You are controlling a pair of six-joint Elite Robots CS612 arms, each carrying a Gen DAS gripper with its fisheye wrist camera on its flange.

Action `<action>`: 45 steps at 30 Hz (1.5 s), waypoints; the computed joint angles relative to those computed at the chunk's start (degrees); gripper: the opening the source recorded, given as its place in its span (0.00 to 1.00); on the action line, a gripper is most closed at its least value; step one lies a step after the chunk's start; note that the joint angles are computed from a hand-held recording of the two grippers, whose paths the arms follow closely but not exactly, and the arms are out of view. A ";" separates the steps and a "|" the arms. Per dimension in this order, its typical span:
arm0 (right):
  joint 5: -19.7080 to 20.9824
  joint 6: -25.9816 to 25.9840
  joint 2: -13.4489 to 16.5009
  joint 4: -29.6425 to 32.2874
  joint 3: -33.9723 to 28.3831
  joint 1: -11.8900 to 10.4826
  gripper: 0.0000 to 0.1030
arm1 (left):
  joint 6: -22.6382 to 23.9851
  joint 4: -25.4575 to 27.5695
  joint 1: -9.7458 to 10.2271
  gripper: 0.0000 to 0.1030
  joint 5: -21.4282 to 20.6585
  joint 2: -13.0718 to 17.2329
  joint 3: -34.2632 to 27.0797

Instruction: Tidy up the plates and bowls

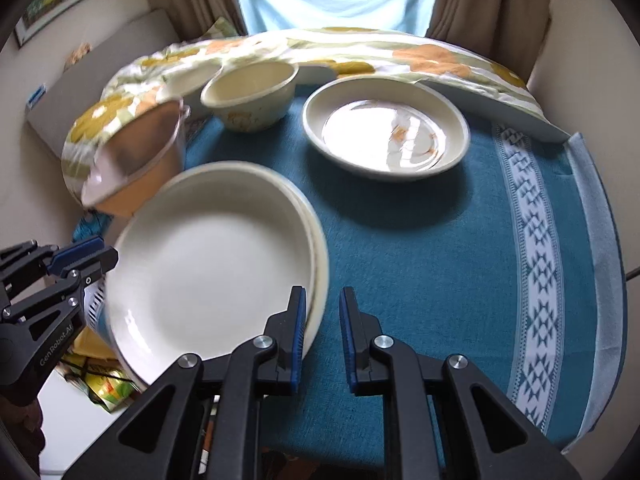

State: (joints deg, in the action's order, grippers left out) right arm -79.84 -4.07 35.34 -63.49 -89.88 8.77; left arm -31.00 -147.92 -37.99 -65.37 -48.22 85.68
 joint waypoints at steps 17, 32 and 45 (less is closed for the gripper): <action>10.39 -6.45 -10.17 -5.92 16.38 -8.13 1.00 | -9.10 -0.25 3.51 1.00 -12.50 10.25 -20.97; 19.53 -26.55 -18.95 -0.02 43.36 -8.45 0.45 | -24.01 11.68 5.97 0.41 -22.04 21.64 -35.93; 18.89 -30.54 -20.52 -0.87 47.71 -8.12 0.16 | -25.53 14.79 5.90 0.15 -21.14 22.75 -38.06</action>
State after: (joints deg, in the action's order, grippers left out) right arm -60.94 -34.61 14.82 -64.36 -42.18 0.65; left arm -56.53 -133.12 -32.10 -86.51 -25.47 47.62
